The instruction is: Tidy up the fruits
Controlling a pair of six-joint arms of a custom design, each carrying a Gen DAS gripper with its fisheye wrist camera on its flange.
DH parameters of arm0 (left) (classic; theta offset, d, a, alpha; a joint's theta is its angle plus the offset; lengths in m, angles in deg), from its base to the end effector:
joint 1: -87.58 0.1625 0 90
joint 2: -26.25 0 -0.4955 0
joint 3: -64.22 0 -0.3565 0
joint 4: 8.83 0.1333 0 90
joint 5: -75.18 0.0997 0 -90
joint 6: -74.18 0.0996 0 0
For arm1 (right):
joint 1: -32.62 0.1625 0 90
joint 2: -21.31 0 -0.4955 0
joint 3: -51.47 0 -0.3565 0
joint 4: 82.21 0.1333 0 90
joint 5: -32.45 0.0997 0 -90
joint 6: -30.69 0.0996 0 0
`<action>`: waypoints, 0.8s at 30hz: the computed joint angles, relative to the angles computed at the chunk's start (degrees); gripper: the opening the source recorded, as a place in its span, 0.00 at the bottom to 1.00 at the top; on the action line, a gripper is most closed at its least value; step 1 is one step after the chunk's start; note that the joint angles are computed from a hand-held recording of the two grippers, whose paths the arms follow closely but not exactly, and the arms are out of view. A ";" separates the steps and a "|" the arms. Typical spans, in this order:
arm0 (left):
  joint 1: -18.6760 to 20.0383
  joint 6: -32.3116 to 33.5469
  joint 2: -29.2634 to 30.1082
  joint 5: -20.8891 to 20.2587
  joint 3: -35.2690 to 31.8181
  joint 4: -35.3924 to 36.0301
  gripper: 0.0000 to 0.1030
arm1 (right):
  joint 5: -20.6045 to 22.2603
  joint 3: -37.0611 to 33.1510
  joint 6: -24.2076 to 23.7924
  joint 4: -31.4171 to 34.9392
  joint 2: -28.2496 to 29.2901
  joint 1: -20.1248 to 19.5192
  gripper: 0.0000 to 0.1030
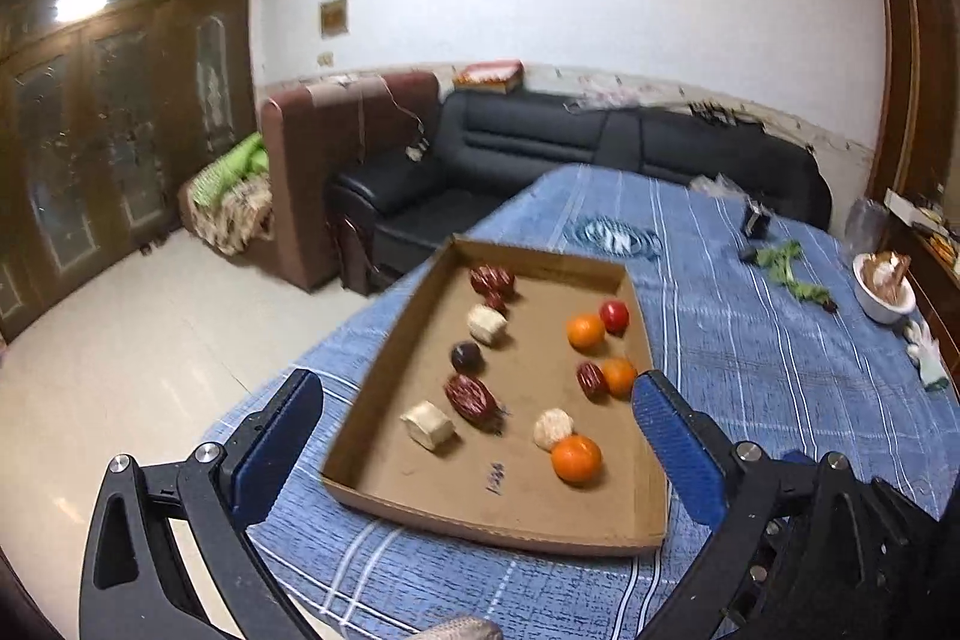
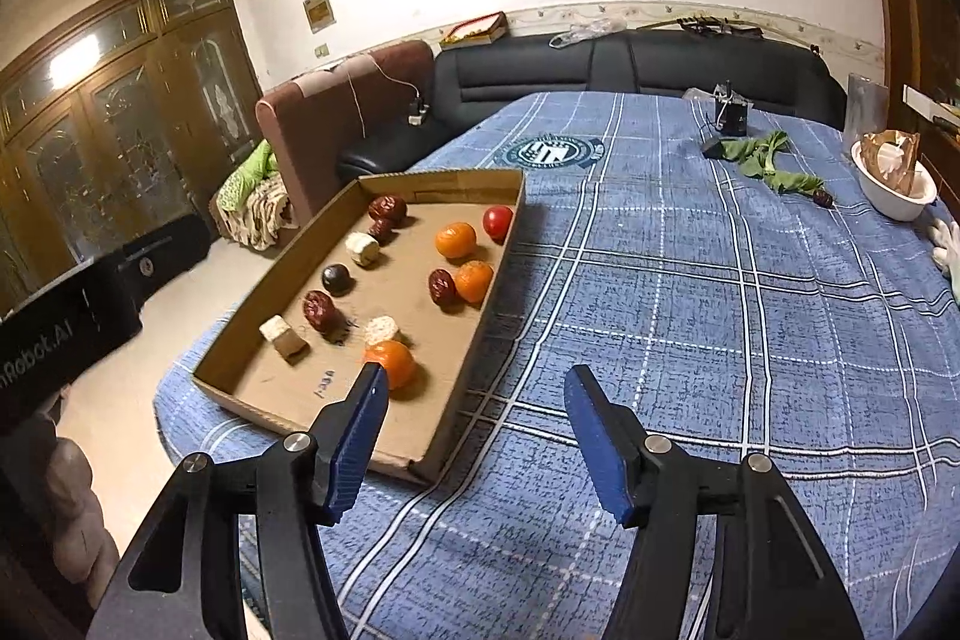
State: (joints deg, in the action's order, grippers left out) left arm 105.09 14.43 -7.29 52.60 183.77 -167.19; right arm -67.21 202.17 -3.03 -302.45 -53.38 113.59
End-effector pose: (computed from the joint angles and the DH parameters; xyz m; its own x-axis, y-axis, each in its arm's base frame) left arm -0.4293 -0.3716 0.0140 -0.7087 -0.0208 -0.7052 0.5887 0.5335 -0.6073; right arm 0.0594 -0.3689 0.3180 -0.8430 -0.0799 0.5320 -0.4523 0.6407 -0.6204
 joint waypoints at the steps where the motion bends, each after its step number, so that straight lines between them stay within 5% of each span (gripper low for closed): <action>1: 0.57 0.70 0.30 -0.73 -0.44 -0.09 1.00 | -0.15 -0.46 -0.04 0.33 0.36 -0.20 0.64; 13: 5.23 7.56 2.86 -7.15 -3.01 -6.43 1.00 | -5.40 -4.36 -4.24 -0.41 3.28 0.14 0.64; 24: 6.85 7.65 1.30 -7.25 -4.01 -4.57 1.00 | -5.07 -5.72 -6.24 3.09 3.99 1.39 0.65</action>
